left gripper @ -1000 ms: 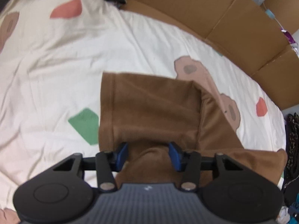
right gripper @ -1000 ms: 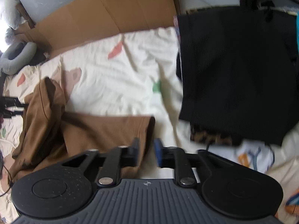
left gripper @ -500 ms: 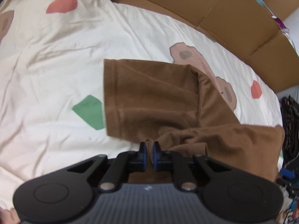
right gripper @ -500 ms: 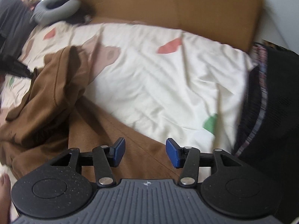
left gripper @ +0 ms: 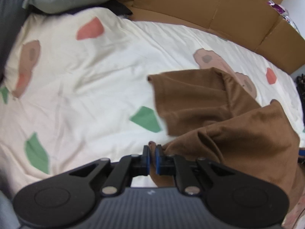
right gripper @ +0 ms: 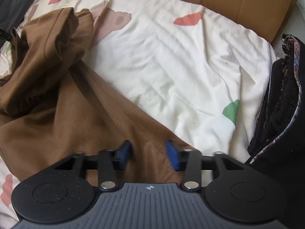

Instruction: Fold clothes

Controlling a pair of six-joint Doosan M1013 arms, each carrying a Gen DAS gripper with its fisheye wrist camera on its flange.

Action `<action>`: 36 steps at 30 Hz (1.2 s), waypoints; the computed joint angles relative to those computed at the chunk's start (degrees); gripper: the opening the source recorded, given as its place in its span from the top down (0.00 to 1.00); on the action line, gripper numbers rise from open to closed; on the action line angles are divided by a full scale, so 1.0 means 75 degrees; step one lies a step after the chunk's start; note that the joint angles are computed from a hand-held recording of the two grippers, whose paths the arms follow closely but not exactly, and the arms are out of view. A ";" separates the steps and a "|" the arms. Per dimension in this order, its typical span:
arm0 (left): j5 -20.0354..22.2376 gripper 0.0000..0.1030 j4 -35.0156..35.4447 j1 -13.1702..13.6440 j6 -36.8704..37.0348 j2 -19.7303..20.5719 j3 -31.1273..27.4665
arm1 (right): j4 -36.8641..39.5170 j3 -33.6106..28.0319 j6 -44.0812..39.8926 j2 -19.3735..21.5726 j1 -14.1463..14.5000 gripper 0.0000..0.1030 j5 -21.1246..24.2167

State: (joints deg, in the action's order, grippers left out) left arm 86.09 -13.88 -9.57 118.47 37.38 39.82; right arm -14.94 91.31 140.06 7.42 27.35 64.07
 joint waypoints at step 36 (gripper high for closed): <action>-0.0889 0.95 0.2429 0.0915 -0.0520 -0.0273 -0.0114 | 0.0697 0.0212 0.3131 -0.0952 0.1136 1.00 0.3353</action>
State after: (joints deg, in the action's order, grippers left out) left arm 79.42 4.33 -2.70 114.57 35.33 38.96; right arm -9.71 92.91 163.54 0.28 35.87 89.22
